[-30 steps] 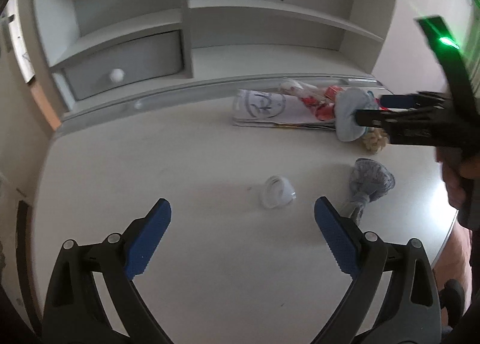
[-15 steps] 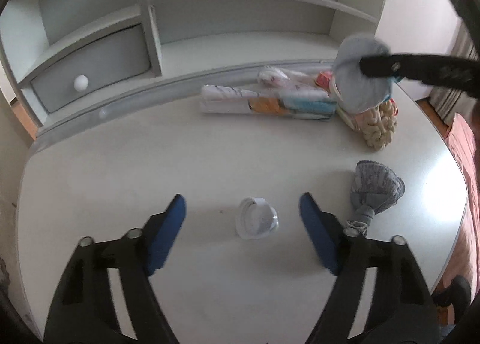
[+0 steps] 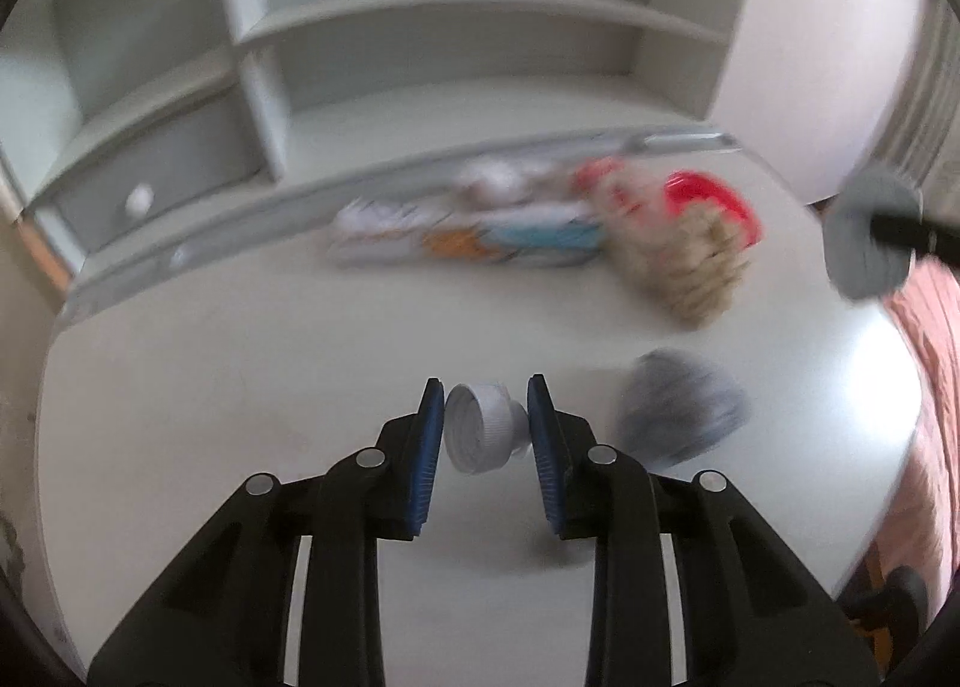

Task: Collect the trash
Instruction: 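Grasp the white bottle cap with the left tool while the right grasps the light-blue cloth, then carry cap and cloth over the black bin and open both tools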

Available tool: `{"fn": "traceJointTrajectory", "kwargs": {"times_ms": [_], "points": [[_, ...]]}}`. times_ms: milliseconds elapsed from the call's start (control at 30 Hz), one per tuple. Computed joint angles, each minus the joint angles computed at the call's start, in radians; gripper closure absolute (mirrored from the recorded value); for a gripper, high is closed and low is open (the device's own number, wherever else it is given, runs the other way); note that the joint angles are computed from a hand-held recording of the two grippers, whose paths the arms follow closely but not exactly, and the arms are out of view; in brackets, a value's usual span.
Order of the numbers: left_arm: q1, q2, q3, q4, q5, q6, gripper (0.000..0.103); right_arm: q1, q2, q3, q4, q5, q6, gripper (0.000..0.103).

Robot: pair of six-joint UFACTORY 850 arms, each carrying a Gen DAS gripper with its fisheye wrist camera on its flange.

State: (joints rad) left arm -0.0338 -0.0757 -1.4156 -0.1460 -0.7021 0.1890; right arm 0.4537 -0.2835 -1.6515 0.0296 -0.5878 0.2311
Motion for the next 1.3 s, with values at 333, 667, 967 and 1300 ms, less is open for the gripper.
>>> {"fn": "traceJointTrajectory", "kwargs": {"times_ms": [333, 667, 967, 1300], "points": [[-0.351, -0.058, -0.110, -0.147, 0.018, 0.093, 0.075, -0.279, 0.387, 0.538, -0.059, 0.033, 0.192, 0.087], [-0.680, -0.257, -0.247, -0.297, -0.060, 0.231, 0.075, -0.629, 0.583, 0.895, 0.100, -0.006, 0.041, 0.087], [-0.801, -0.451, -0.322, -0.290, -0.122, 0.280, 0.075, -0.830, 0.515, 1.080, 0.353, 0.025, -0.237, 0.087], [-0.847, -0.558, -0.371, -0.257, -0.148, 0.242, 0.075, -0.883, 0.404, 1.103, 0.490, 0.061, -0.393, 0.087]]}}
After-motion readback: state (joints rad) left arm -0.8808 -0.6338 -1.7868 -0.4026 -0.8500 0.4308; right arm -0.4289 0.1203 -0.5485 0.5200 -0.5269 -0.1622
